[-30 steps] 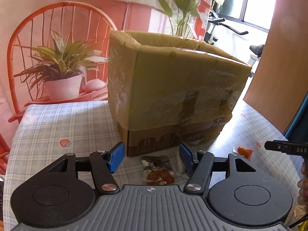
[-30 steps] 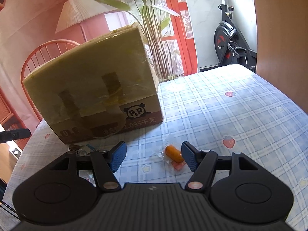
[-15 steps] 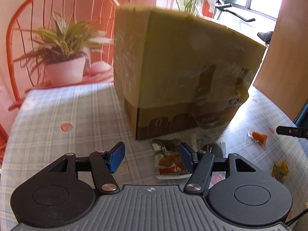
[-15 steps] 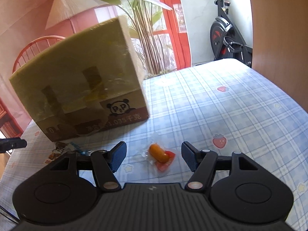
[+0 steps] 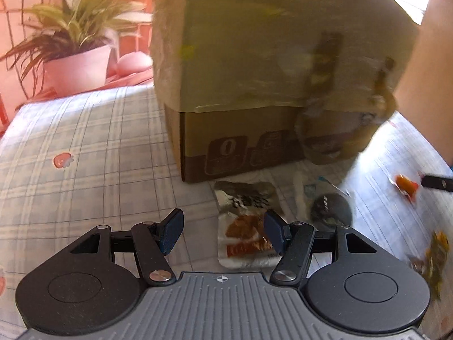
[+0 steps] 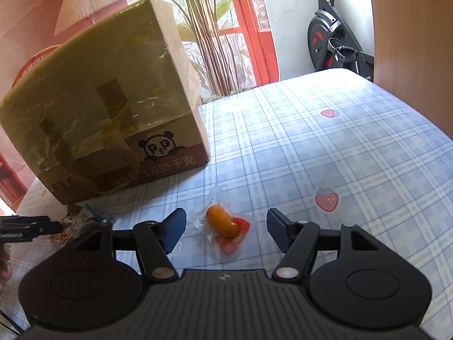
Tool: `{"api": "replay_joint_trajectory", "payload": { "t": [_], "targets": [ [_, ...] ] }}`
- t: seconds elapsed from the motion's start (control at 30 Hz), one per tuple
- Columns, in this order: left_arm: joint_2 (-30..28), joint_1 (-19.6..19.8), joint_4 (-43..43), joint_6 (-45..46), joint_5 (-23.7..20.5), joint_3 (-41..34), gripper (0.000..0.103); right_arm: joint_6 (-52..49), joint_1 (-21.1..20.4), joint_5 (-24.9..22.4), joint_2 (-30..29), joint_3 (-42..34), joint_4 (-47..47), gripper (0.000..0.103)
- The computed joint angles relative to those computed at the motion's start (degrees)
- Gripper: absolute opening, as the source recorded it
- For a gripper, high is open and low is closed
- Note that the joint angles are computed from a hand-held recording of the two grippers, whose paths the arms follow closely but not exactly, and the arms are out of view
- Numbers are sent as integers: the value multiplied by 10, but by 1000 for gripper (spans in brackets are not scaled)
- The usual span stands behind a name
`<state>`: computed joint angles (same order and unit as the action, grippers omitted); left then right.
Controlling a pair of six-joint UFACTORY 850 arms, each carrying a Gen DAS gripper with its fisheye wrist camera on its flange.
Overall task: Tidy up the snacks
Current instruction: 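Withdraw both tools and lower them toward the tofu packet and sausage, then grasp the spicy tofu packet with the left tool while the right grasps the orange sausage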
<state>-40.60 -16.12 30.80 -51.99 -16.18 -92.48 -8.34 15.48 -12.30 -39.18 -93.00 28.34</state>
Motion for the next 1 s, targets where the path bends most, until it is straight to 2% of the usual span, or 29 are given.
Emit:
{"api": "replay_joint_trajectory", "payload": {
  "t": [0.07, 0.17, 0.3, 0.33, 0.37, 0.47, 0.77, 1.0],
  "targets": [
    [-6, 0, 19, -27, 4, -6, 65, 2, -1, -1, -3, -1, -1, 67],
    [-18, -2, 22, -20, -1, -22, 67, 9, -2, -1, -6, -2, -1, 67],
    [-23, -15, 118, -90, -20, -25, 67, 11, -4, -4, -11, -7, 1, 67],
    [-22, -18, 145, -114, -27, -23, 56, 8, -4, -5, -12, -7, 4, 67],
    [-19, -20, 161, -126, -24, -19, 41, 5, -4, -4, -12, -6, 7, 67],
    [-14, -20, 123, -90, -15, -15, 39, 3, -4, -6, -13, -7, 8, 67],
    [22, -26, 177, -169, -3, 31, 34, 16, -1, -20, -27, -29, -65, 67],
    [36, -25, 240, -248, 4, 46, 34, -12, 10, -75, -74, -99, -137, 67]
  ]
}}
